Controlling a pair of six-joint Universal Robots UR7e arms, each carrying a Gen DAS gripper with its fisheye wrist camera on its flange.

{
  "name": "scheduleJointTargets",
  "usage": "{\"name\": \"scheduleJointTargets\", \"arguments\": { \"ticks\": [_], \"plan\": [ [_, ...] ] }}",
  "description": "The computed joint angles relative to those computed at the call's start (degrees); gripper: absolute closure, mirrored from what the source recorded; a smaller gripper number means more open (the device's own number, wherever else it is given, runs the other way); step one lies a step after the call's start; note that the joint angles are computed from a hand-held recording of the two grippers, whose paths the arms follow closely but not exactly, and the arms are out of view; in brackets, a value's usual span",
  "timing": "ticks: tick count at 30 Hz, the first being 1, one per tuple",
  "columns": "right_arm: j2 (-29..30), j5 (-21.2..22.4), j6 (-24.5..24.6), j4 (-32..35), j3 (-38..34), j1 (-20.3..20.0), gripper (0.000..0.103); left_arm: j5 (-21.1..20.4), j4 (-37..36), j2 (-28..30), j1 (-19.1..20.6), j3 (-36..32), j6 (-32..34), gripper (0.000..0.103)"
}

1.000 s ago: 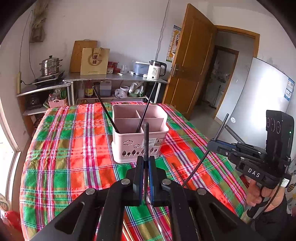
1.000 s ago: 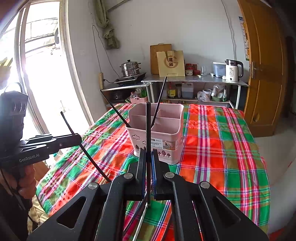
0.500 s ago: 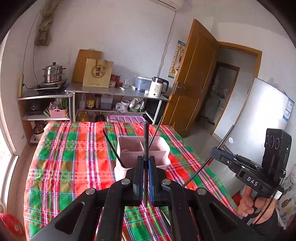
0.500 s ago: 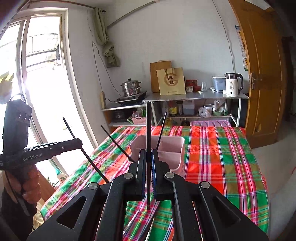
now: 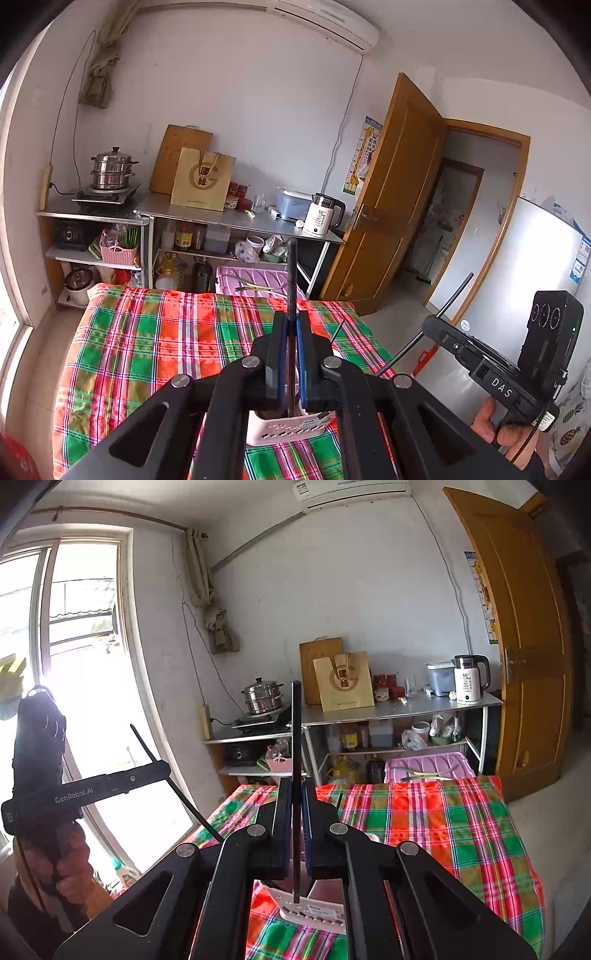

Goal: Organize utensils
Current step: 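Lower the chopsticks into the basket and open both tools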

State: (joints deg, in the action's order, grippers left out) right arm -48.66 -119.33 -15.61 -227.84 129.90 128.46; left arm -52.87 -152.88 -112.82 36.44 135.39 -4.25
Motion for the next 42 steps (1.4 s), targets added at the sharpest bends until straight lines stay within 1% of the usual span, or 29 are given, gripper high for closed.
{"name": "scheduleJointTargets", "arguments": {
  "ticks": [4,9,13,17,22,27,30,31,32,34,38,42],
  "plan": [
    [1.4,1.4,0.0,-0.6,-1.2,-1.3,0.098,-2.0,-3.7,3.6,3.3,-0.7,2.5,0.098],
    [3.8,1.6,-0.3,-0.5,-2.6,-3.0,0.098,-4.4,-7.0,7.3,7.5,-0.8,4.0,0.098],
    [5.5,1.4,-0.1,0.7,-3.1,-4.3,0.098,-5.9,-8.2,9.3,10.1,-0.6,4.9,0.098],
    [6.2,1.8,0.3,2.3,-2.7,-5.8,0.098,-6.6,-8.1,10.8,11.5,-0.3,5.7,0.098],
    [6.5,2.1,1.1,4.4,-2.4,-6.6,0.098,-6.1,-8.3,11.8,12.5,0.2,5.1,0.098],
    [6.2,1.1,1.4,5.9,-2.1,-6.6,0.097,-4.7,-8.5,11.4,12.3,0.5,4.5,0.097],
    [5.7,0.7,1.3,5.4,-1.6,-6.2,0.09,-3.7,-8.1,10.1,11.4,1.0,3.9,0.093],
    [5.4,0.8,1.3,5.1,-1.2,-6.1,0.09,-3.4,-7.9,9.5,11.0,1.1,3.7,0.088],
    [5.1,0.8,1.2,4.8,-0.9,-5.9,0.089,-3.0,-7.6,8.8,10.6,1.4,3.5,0.084],
    [4.6,0.4,1.0,4.0,-0.2,-5.4,0.089,-2.0,-7.0,7.2,9.4,1.8,2.9,0.083],
    [3.2,0.4,1.2,2.1,1.8,-4.5,0.089,-0.2,-5.2,3.5,6.9,3.2,1.7,0.082],
    [2.1,0.1,1.3,-0.4,4.1,-3.1,0.089,2.2,-2.3,-1.1,3.3,4.8,-0.1,0.082]
  ]
}}
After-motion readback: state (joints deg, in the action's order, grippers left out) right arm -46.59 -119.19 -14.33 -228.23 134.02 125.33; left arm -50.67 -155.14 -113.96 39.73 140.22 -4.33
